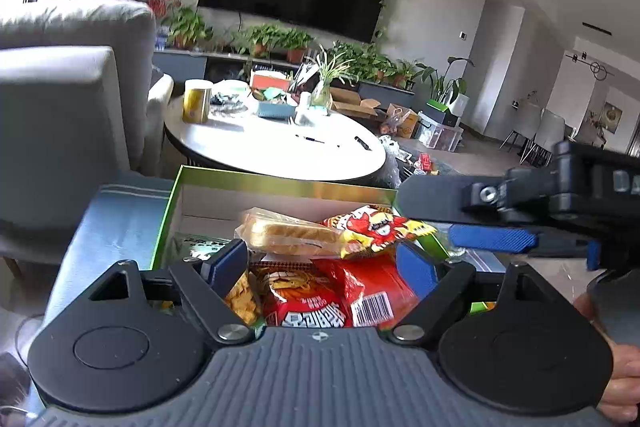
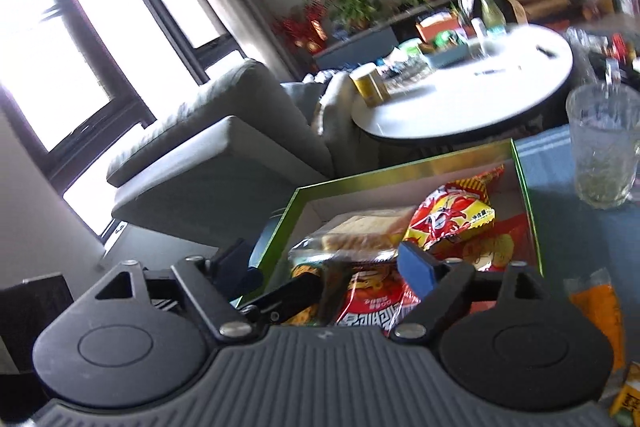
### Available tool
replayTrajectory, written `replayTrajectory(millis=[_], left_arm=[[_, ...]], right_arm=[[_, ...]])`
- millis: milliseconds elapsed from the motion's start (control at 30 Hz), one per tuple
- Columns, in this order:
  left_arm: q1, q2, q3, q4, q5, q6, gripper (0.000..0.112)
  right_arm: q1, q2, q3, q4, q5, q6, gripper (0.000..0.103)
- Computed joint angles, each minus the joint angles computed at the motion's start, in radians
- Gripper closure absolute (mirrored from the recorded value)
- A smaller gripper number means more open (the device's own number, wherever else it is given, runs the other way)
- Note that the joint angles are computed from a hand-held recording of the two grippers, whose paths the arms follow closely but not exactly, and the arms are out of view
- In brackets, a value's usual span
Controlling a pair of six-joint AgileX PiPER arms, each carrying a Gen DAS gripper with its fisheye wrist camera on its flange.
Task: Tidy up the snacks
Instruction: 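Lower the bread loaf into the green box and open the right gripper, then move the left gripper to the brown biscuit bag with red top and grasp it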
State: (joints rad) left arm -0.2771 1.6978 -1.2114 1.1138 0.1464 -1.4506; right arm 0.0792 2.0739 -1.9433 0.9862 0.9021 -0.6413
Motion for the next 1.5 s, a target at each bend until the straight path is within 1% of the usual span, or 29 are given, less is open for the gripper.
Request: replayTrajectory(millis=[100,233,300,400,433,467,533,600,667,700,733,800,833,900,967,1033,1167,1200,1233,1300,1367,1500], left_arm=[[-0.035,-0.053,0.056,0.108,0.022,-0.103,0.031],[-0.072,-0.115,0.118,0.168,0.055,-0.17,0.031],[-0.1,-0.147,0.159,0.203,0.082,-0.221,0.031],[-0.139,-0.187,0.217,0.205,0.11,-0.236,0.03],[-0.154,-0.198,0.232,0.2,0.123,-0.236,0.03],[-0.168,-0.211,0.25,0.191,0.133,-0.23,0.03],[-0.186,-0.233,0.287,0.172,0.135,-0.218,0.03],[-0.209,-0.253,0.333,0.18,0.136,-0.241,0.03],[-0.225,-0.264,0.371,0.192,0.137,-0.266,0.03],[-0.235,-0.27,0.392,0.199,0.138,-0.283,0.03],[-0.243,-0.273,0.408,0.208,0.139,-0.3,0.03],[-0.254,-0.281,0.442,0.209,0.13,-0.315,0.03],[-0.261,-0.286,0.455,0.211,0.128,-0.321,0.03],[-0.274,-0.298,0.477,0.202,0.125,-0.315,0.03],[-0.29,-0.312,0.498,0.222,0.12,-0.336,0.03],[-0.298,-0.326,0.515,0.242,0.103,-0.345,0.03],[-0.31,-0.347,0.538,0.277,0.061,-0.334,0.03],[-0.313,-0.35,0.543,0.282,0.045,-0.325,0.03],[-0.312,-0.352,0.541,0.251,0.029,-0.281,0.03],[-0.319,-0.348,0.544,0.23,-0.006,-0.228,0.03],[-0.331,-0.336,0.542,0.223,-0.025,-0.193,0.03],[-0.351,-0.282,0.512,0.085,-0.023,-0.026,0.03]], right_arm=[[-0.01,-0.085,0.13,0.069,-0.033,-0.135,0.036],[-0.035,-0.187,0.281,0.186,-0.05,-0.299,0.036],[-0.042,-0.248,0.381,0.269,-0.098,-0.418,0.036],[-0.043,-0.343,0.561,0.481,-0.198,-0.703,0.036],[-0.045,-0.365,0.598,0.515,-0.213,-0.76,0.036],[-0.058,-0.373,0.61,0.512,-0.199,-0.779,0.036],[-0.089,-0.374,0.617,0.495,-0.154,-0.76,0.036],[-0.115,-0.379,0.638,0.502,-0.138,-0.707,0.036],[-0.145,-0.368,0.631,0.458,-0.078,-0.646,0.036],[-0.153,-0.363,0.623,0.432,-0.06,-0.636,0.036],[-0.154,-0.365,0.635,0.431,-0.07,-0.651,0.036],[-0.142,-0.387,0.683,0.44,-0.123,-0.688,0.036],[-0.141,-0.391,0.695,0.434,-0.134,-0.694,0.036],[-0.148,-0.39,0.715,0.423,-0.129,-0.691,0.036],[-0.172,-0.384,0.727,0.411,-0.107,-0.67,0.036],[-0.187,-0.378,0.733,0.4,-0.103,-0.648,0.036],[-0.203,-0.388,0.763,0.381,-0.139,-0.633,0.036],[-0.203,-0.389,0.765,0.373,-0.152,-0.627,0.036],[-0.205,-0.388,0.766,0.367,-0.16,-0.625,0.036],[-0.215,-0.394,0.78,0.363,-0.159,-0.627,0.036],[-0.224,-0.39,0.786,0.363,-0.155,-0.626,0.036],[-0.224,-0.376,0.783,0.352,-0.154,-0.619,0.036]])
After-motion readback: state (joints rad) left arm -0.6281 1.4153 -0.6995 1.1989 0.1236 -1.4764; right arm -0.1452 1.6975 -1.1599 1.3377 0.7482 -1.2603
